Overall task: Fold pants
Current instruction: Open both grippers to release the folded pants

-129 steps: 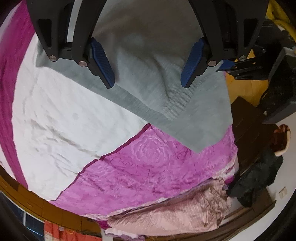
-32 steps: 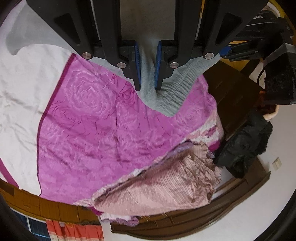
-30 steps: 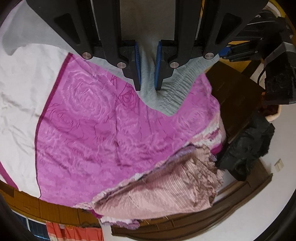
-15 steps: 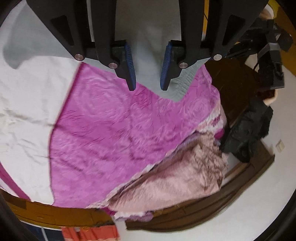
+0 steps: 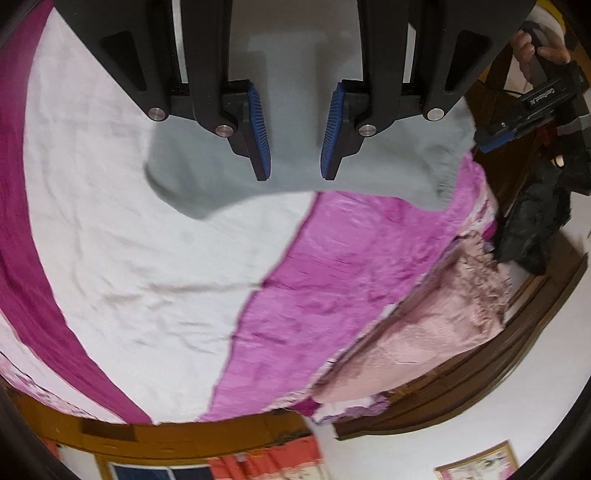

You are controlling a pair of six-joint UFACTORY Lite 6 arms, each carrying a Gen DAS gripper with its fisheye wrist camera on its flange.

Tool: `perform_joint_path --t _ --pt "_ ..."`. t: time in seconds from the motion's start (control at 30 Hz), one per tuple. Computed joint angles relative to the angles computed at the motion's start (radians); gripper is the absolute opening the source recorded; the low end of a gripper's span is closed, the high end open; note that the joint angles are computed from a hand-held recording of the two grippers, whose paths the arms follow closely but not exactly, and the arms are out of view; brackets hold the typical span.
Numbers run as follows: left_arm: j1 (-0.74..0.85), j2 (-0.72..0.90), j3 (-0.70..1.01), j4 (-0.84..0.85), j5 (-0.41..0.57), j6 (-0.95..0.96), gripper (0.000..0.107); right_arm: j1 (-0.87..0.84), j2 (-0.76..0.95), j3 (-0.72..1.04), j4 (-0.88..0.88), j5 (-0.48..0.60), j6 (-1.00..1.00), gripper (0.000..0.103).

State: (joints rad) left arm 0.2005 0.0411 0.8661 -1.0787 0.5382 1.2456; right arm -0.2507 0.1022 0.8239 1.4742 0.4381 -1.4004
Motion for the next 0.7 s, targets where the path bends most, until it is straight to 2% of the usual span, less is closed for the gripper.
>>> perform_joint_path --t 0.1,0.2,0.27,0.33,0.47,0.6,0.7 --pt "-0.037 0.051 -0.002 0.013 -0.067 -0.012 0.034 -0.018 0.045 0.012 -0.011 -0.003 0.002 0.021" --pt "-0.025 0.089 -0.002 0.017 -0.083 -0.005 0.026 -0.021 0.091 0.028 0.004 -0.028 -0.032 0.021" --pt "-0.012 0.104 -0.001 0.032 -0.091 -0.005 0.015 -0.027 0.123 0.034 0.074 -0.057 -0.101 0.021" --pt "-0.007 0.114 0.005 0.069 -0.099 -0.028 0.012 -0.048 0.178 0.060 0.127 -0.055 -0.136 0.021" --pt "-0.008 0.095 0.002 0.136 -0.091 -0.086 0.012 -0.083 0.232 0.094 0.143 -0.011 -0.140 0.019" --pt "-0.004 0.027 0.003 0.153 -0.015 -0.130 0.013 -0.080 0.196 0.080 0.096 -0.022 -0.099 0.019" --pt "-0.026 -0.018 0.017 0.149 0.006 -0.157 0.018 -0.089 0.155 0.066 0.012 -0.012 -0.011 0.019"
